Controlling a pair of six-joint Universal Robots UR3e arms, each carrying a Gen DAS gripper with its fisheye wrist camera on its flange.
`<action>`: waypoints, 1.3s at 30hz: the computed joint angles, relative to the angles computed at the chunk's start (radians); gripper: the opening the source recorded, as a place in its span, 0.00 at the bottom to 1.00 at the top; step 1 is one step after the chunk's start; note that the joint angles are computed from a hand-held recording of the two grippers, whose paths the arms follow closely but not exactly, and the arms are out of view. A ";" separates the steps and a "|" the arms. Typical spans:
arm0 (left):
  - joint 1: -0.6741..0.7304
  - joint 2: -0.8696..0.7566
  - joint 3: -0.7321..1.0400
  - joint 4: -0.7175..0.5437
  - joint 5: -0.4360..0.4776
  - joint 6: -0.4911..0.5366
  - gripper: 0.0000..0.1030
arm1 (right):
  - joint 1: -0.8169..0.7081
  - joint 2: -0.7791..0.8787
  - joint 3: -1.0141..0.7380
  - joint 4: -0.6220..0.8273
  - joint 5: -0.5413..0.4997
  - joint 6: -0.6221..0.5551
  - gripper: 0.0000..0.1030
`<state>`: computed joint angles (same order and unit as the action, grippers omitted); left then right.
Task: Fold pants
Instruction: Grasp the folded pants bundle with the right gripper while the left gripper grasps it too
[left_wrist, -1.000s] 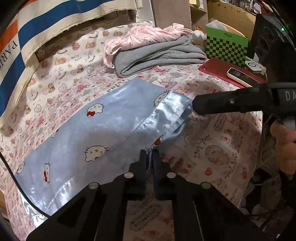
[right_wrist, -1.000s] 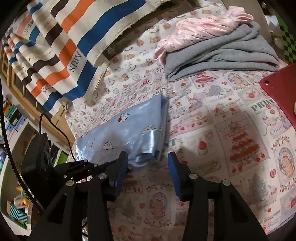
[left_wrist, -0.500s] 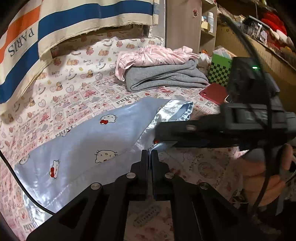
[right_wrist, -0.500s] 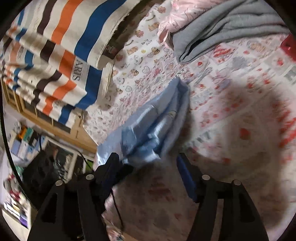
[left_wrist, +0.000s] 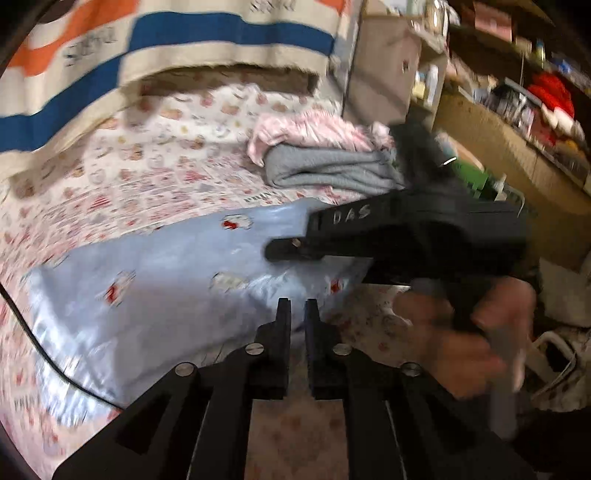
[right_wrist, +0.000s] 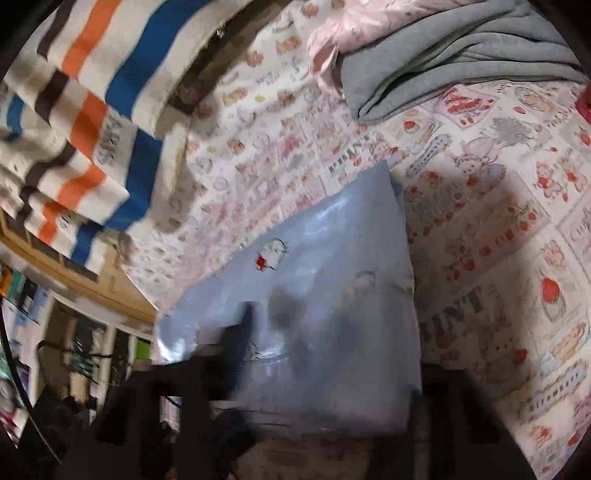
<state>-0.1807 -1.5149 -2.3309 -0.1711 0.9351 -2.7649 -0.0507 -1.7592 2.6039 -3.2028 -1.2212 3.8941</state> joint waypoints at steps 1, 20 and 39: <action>0.051 0.062 -0.045 -0.033 -0.039 0.010 0.14 | -0.007 0.013 0.004 -0.009 0.009 -0.009 0.10; 0.408 0.062 -0.128 -0.292 -0.279 -0.298 0.41 | 0.068 -0.119 -0.163 0.236 -0.088 -0.108 0.06; 0.168 -0.298 0.061 0.376 0.126 -0.872 0.73 | -0.020 -0.165 -0.109 0.228 -0.010 -0.138 0.06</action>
